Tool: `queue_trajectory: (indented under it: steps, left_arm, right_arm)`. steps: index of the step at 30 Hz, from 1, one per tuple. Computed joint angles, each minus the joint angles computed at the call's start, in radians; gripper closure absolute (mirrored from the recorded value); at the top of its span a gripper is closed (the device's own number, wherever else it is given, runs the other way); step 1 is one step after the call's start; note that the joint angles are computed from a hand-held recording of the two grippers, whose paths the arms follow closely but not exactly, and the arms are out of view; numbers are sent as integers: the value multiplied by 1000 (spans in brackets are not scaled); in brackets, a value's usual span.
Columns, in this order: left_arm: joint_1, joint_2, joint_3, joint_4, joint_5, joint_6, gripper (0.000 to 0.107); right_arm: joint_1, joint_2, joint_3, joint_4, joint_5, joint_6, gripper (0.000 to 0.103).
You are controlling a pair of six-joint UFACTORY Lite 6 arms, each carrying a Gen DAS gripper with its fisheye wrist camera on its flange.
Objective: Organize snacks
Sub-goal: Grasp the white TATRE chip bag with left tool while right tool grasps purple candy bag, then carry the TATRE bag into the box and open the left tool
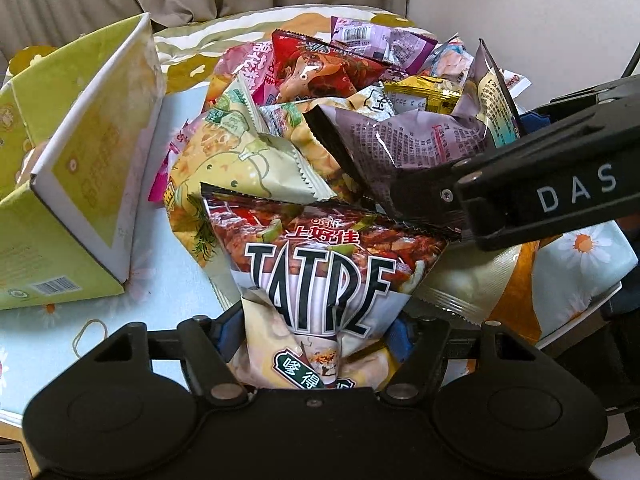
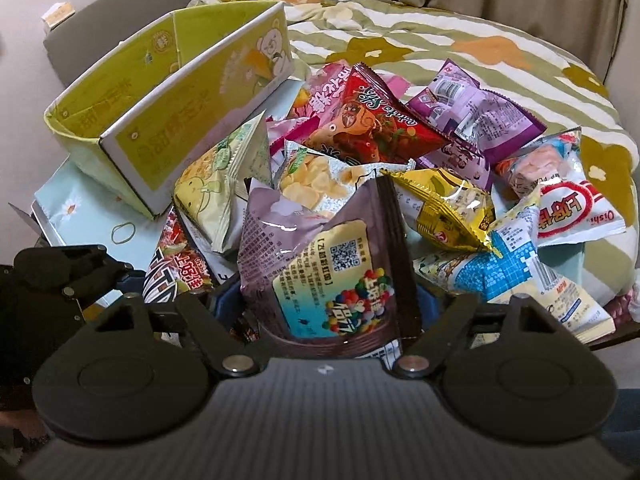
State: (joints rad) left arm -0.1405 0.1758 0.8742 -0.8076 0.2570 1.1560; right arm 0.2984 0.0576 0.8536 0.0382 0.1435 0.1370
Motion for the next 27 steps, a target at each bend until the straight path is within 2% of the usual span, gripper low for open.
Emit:
queue_trajectory:
  steps: [5, 10, 17, 23, 27]
  left_arm:
    - [-3, -50, -25, -1, 2, 8, 34]
    - [9, -130, -55, 24, 24, -11, 34]
    - [40, -271, -81, 132, 84, -117, 34]
    - [84, -390, -82, 240, 134, -243, 34]
    - [140, -423, -25, 314, 164, -314, 34]
  right_arm:
    - [-8, -67, -34, -16, 8, 35, 10]
    - [7, -156, -54, -185, 41, 228, 11]
    - [23, -269, -53, -267, 102, 316, 15]
    - [23, -313, -3, -181, 137, 212, 19]
    - [25, -274, 90, -80, 141, 96, 20]
